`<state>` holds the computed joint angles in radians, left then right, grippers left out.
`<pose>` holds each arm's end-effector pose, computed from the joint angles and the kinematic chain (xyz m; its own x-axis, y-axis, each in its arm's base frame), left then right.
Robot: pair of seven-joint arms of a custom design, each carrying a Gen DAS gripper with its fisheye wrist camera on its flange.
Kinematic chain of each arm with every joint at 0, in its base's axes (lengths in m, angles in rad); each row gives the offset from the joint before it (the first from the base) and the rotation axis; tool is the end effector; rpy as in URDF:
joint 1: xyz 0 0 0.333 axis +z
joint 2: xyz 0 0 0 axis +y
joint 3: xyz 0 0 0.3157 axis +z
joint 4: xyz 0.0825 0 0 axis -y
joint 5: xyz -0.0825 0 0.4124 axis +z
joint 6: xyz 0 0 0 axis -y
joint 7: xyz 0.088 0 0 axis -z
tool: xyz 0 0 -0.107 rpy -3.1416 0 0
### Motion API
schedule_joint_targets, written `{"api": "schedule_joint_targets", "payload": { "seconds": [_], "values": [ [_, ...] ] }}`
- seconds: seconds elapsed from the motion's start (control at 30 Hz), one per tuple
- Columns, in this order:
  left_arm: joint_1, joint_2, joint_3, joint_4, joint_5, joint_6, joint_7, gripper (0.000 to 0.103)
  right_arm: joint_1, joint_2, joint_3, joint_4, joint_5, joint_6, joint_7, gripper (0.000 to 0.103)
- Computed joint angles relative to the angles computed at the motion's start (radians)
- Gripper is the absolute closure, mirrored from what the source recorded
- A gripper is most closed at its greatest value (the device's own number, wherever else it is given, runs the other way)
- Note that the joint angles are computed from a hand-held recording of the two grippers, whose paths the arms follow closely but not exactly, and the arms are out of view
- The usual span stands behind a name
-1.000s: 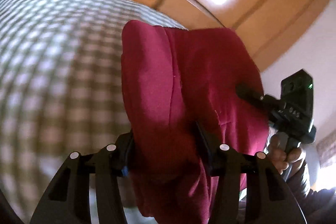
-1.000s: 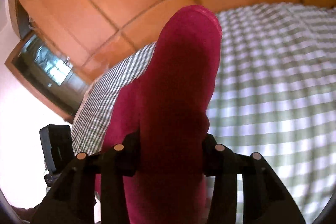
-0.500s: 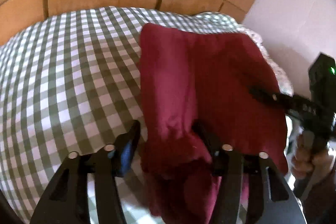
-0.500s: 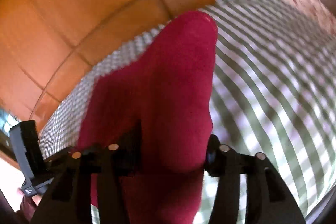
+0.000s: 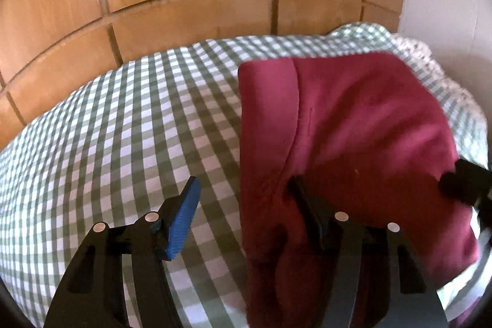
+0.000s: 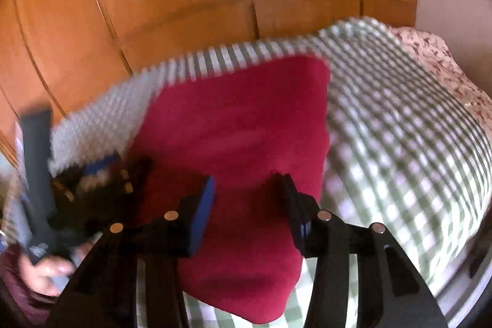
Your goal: Fold small clothes
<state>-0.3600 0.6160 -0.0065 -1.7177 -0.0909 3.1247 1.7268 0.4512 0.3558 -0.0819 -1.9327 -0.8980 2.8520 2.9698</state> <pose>0.6963 -0.2581 0.3047 -0.4003 -0.9155 -0.0414 -0.6329 0.3089 -0.7099 0.6086 0.2843 0.3319 -0.1649 -0.9772 -0.1339 -0.7388 0.2123 -0.6395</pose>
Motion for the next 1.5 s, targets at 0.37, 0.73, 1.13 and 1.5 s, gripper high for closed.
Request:
{"api": "schedule_joint_targets", "payload": {
  "seconds": [0.37,0.73,1.13,1.5],
  "values": [
    [0.060,-0.086,-0.060,-0.126,-0.092,0.076,-0.012,0.022,0.028,-0.018,0.018,0.013,-0.030,-0.151,0.107,0.023],
    [0.147,-0.206,-0.148,-0.301,-0.164,0.183,0.017,0.018,0.038,-0.069,0.066,-0.032,-0.092,-0.239,0.191,0.018],
    [-0.003,-0.292,0.012,-0.409,-0.266,0.222,0.033,0.017,0.080,-0.133,0.113,-0.062,-0.198,-0.450,0.375,0.004],
    [0.015,-0.360,-0.038,-0.514,-0.407,0.330,0.160,0.011,0.093,-0.123,0.160,-0.038,-0.226,-0.557,0.400,0.002]
  ]
}}
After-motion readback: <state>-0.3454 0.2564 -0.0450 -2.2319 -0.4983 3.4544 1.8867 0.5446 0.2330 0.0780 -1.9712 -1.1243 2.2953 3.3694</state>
